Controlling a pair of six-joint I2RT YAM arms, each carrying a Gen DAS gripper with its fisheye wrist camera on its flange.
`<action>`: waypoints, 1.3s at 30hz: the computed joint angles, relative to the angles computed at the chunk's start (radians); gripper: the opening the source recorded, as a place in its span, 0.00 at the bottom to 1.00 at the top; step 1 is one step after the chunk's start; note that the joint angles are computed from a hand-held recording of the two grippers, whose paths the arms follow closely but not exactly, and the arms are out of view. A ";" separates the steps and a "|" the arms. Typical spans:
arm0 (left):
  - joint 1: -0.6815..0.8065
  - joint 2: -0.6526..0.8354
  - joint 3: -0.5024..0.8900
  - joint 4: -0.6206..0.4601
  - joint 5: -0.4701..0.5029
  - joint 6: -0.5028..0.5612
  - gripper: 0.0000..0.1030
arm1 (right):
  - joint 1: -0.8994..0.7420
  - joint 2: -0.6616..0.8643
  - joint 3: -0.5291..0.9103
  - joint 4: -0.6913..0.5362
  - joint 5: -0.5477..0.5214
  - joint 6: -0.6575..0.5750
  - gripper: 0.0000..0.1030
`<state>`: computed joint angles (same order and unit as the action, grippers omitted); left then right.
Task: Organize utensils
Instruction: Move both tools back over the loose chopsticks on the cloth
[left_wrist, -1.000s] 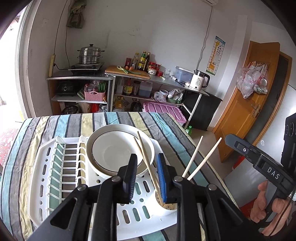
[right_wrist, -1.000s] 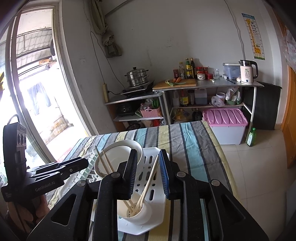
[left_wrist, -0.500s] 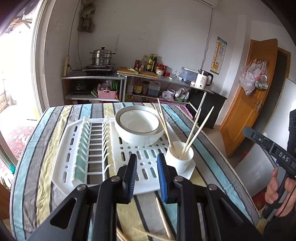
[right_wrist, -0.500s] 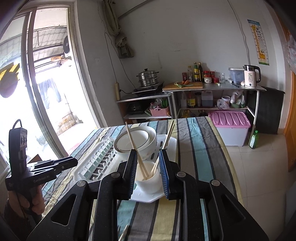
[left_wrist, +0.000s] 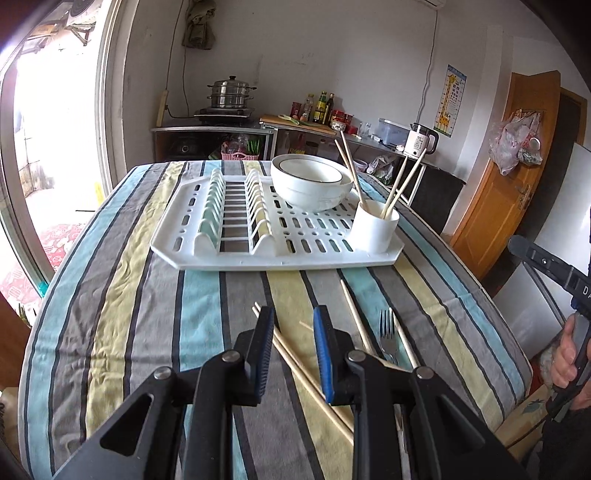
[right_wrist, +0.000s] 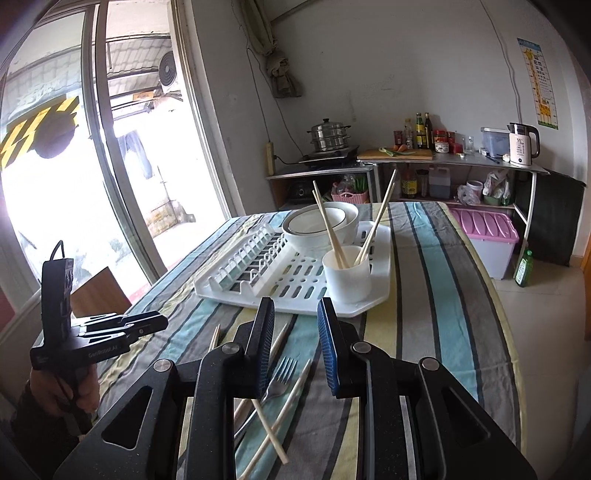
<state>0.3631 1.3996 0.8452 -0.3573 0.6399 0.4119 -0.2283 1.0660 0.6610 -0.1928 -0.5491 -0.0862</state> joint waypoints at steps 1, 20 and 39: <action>0.015 -0.008 -0.013 -0.012 0.010 0.015 0.23 | 0.007 -0.011 -0.013 -0.004 0.004 -0.003 0.24; 0.020 0.093 -0.009 0.001 -0.051 0.001 0.23 | 0.117 0.061 -0.050 0.018 0.066 0.020 0.24; -0.148 0.322 0.103 0.097 -0.268 -0.113 0.23 | 0.161 0.197 -0.007 0.069 0.073 0.034 0.24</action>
<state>0.2152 1.7220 0.9478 -0.2603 0.3723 0.2992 -0.0670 1.2634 0.6540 -0.1239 -0.4757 -0.0523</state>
